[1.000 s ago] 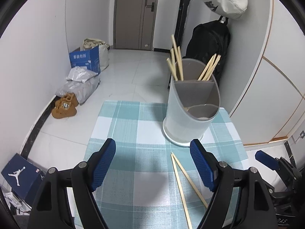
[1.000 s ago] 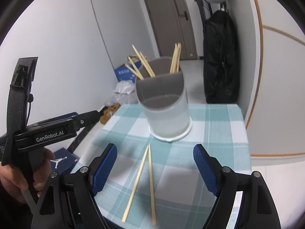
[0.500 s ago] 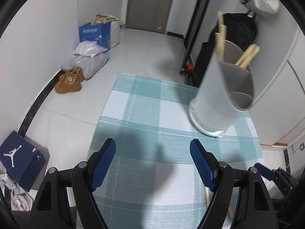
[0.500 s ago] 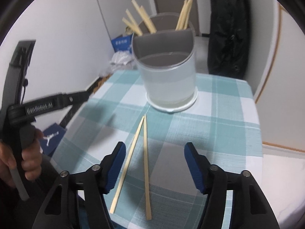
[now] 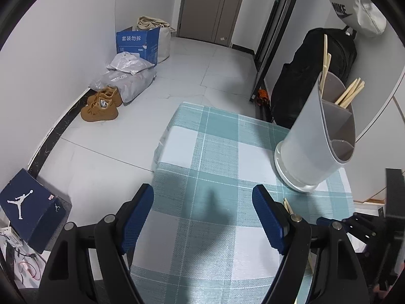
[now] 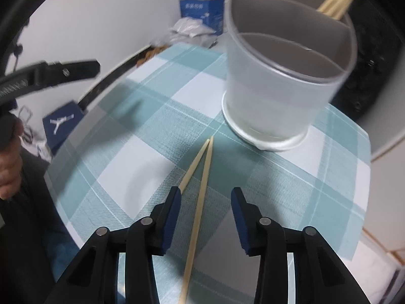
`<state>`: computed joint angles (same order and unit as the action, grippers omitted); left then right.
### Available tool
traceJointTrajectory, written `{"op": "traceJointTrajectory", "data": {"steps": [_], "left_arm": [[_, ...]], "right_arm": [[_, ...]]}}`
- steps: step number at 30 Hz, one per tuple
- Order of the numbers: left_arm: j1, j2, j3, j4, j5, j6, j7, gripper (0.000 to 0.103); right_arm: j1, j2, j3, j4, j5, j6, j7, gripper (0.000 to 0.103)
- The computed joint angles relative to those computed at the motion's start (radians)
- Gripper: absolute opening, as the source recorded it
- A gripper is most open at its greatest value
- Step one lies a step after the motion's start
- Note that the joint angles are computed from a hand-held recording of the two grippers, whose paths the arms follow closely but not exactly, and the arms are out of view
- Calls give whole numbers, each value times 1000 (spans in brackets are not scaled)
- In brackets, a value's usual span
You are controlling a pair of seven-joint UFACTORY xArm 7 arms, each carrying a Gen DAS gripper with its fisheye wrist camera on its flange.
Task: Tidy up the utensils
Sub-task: 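Move both grippers back down toward the last chopsticks on the cloth, then lower the right gripper onto a chopstick and close on it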
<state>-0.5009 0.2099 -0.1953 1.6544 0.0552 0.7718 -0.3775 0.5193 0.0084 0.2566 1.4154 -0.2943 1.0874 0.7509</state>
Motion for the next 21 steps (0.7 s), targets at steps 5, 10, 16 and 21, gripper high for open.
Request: {"op": "traceJointTrajectory", "data": {"steps": [5, 10, 16, 21], "left_arm": [[14, 17, -3, 24, -47, 34, 11, 77], [10, 26, 1, 47, -47, 52, 29, 77], [25, 28, 9, 53, -66, 64, 4, 77], [22, 35, 12, 61, -55, 79, -22, 77]], "right_arm": [[5, 59, -8, 64, -7, 55, -53, 35], [19, 105, -21, 120, -13, 100, -102, 35], [29, 140, -38, 161, -17, 102, -143, 32], [38, 159, -44, 180, -10, 105, -167, 19]]}}
